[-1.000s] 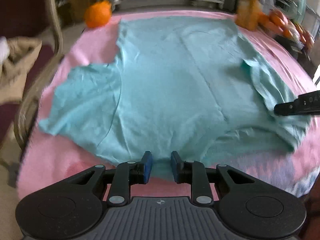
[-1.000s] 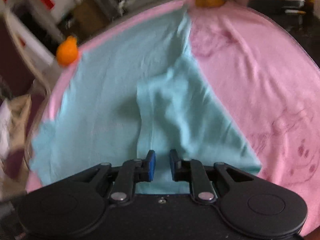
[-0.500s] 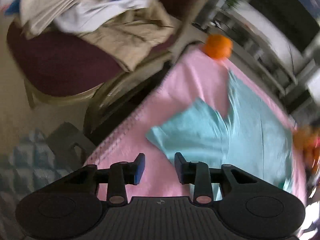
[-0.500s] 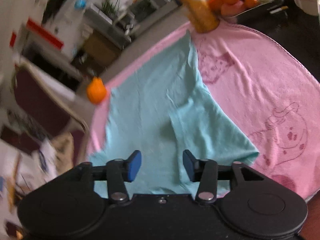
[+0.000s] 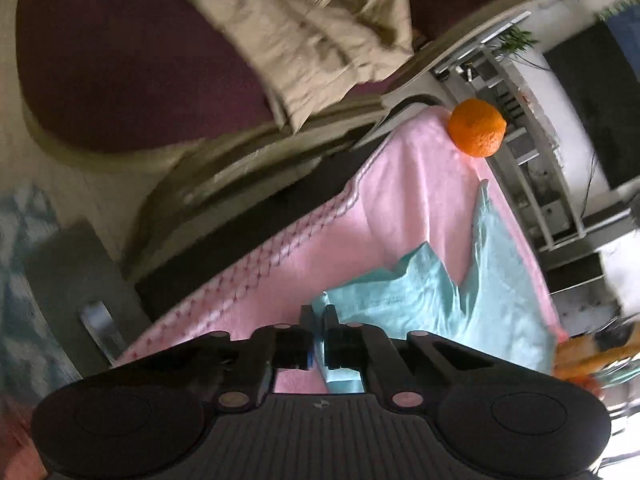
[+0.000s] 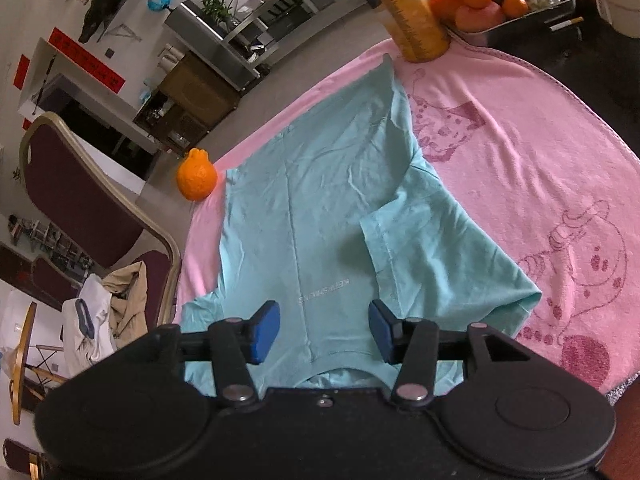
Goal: Fold clothes
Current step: 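Grasp the opposite side edge of the shirt with the left gripper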
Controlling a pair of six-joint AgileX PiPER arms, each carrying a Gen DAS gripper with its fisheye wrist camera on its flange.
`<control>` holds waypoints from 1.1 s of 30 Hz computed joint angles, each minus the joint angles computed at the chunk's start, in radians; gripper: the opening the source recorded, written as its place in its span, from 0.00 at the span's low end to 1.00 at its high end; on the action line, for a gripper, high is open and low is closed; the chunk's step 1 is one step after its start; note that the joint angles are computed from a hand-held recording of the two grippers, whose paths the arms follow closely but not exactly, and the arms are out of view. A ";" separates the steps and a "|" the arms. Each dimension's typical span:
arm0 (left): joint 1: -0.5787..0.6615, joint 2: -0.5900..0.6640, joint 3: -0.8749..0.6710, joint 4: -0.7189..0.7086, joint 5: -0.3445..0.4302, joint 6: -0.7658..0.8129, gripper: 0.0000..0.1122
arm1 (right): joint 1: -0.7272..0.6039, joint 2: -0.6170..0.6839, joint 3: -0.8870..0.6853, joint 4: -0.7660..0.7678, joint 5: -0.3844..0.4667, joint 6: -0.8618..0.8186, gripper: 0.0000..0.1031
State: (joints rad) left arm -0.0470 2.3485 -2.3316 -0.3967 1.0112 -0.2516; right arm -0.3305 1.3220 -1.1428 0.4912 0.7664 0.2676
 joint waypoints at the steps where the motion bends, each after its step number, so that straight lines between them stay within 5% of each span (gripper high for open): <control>1: -0.014 -0.017 0.018 0.032 -0.025 0.011 0.01 | -0.003 -0.002 0.004 0.006 0.000 -0.007 0.47; 7: -0.131 -0.147 0.119 0.216 -0.164 0.088 0.01 | -0.054 -0.025 0.053 0.093 0.003 -0.087 0.47; 11: -0.296 -0.292 0.309 0.331 -0.358 0.290 0.01 | -0.114 -0.046 0.101 0.174 0.008 -0.158 0.47; 15: -0.466 -0.396 0.527 0.380 -0.418 0.599 0.07 | -0.178 -0.061 0.134 0.242 0.023 -0.215 0.47; 19: -0.543 -0.510 0.800 0.563 -0.485 0.679 0.15 | -0.233 -0.071 0.156 0.287 0.052 -0.273 0.52; 24: -0.367 -0.561 0.773 0.324 -0.373 0.703 0.27 | -0.303 -0.078 0.186 0.344 0.080 -0.358 0.56; 33: -0.096 -0.279 0.331 0.051 0.003 0.296 0.30 | -0.354 -0.074 0.276 0.351 -0.018 -0.382 0.47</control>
State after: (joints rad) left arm -0.1427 2.0697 -2.0004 -0.3455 1.0143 0.0443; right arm -0.6844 1.2475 -0.8665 0.8425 0.7483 -0.1140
